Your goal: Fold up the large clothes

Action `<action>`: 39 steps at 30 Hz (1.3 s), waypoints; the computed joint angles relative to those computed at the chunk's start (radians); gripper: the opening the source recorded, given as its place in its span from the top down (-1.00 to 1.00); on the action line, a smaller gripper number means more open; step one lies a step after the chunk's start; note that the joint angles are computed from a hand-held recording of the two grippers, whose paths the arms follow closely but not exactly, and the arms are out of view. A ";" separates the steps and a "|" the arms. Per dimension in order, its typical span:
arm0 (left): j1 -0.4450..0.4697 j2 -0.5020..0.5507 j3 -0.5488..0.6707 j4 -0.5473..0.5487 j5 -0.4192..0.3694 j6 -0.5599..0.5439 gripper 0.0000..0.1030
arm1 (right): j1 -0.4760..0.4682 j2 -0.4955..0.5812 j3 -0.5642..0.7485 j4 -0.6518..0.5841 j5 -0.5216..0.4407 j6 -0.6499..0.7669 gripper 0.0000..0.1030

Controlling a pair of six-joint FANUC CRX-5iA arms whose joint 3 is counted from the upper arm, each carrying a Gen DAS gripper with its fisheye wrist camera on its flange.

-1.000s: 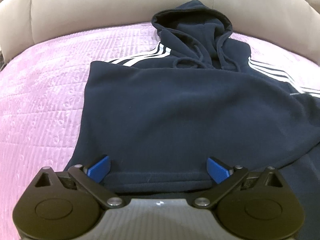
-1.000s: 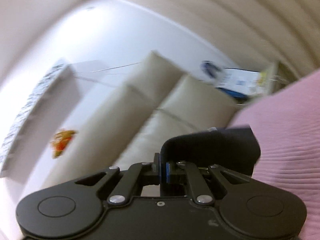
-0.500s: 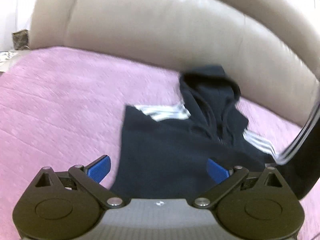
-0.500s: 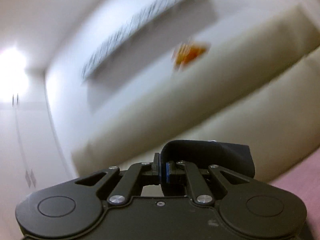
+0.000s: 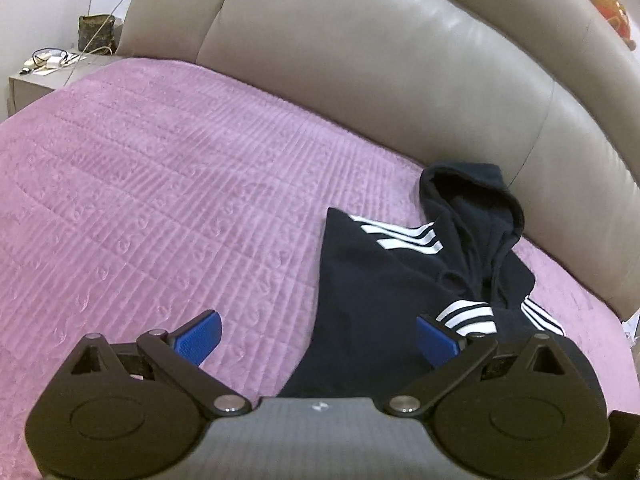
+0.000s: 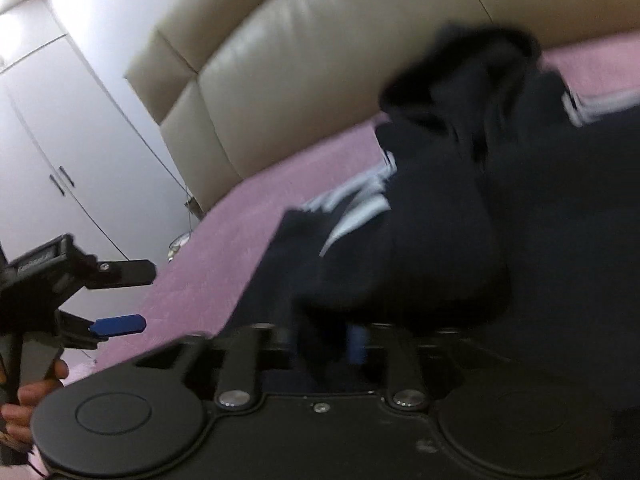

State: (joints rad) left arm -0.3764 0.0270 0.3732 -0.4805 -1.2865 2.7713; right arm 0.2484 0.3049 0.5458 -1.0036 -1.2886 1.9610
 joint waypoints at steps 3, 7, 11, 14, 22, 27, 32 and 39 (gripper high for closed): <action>0.008 -0.016 -0.026 0.009 0.020 -0.009 -1.00 | -0.016 0.020 0.032 -0.049 -0.016 -0.047 -0.53; 0.016 -0.028 -0.047 0.010 0.032 0.002 -0.99 | -0.009 0.050 0.071 -0.066 0.047 -0.182 0.81; 0.018 -0.038 -0.050 0.006 0.022 0.004 -0.94 | 0.044 -0.030 0.027 -0.032 0.225 0.062 0.85; -0.006 -0.043 -0.034 -0.050 0.010 0.006 -0.94 | 0.084 -0.043 0.054 -0.015 0.208 0.183 0.83; -0.043 -0.042 -0.006 -0.138 0.067 -0.004 -0.97 | 0.159 0.002 0.173 0.250 -0.063 0.181 -0.54; 0.030 0.048 0.024 0.036 0.200 -0.243 -0.96 | 0.058 0.014 0.223 0.359 0.010 0.131 -0.58; 0.018 0.255 0.216 0.108 0.064 -0.558 -0.97 | 0.020 0.299 0.567 0.631 -0.193 -0.096 -0.64; 0.095 0.218 0.096 0.195 0.023 -0.442 -1.00 | -0.063 0.379 0.730 0.515 -0.282 -0.189 -0.63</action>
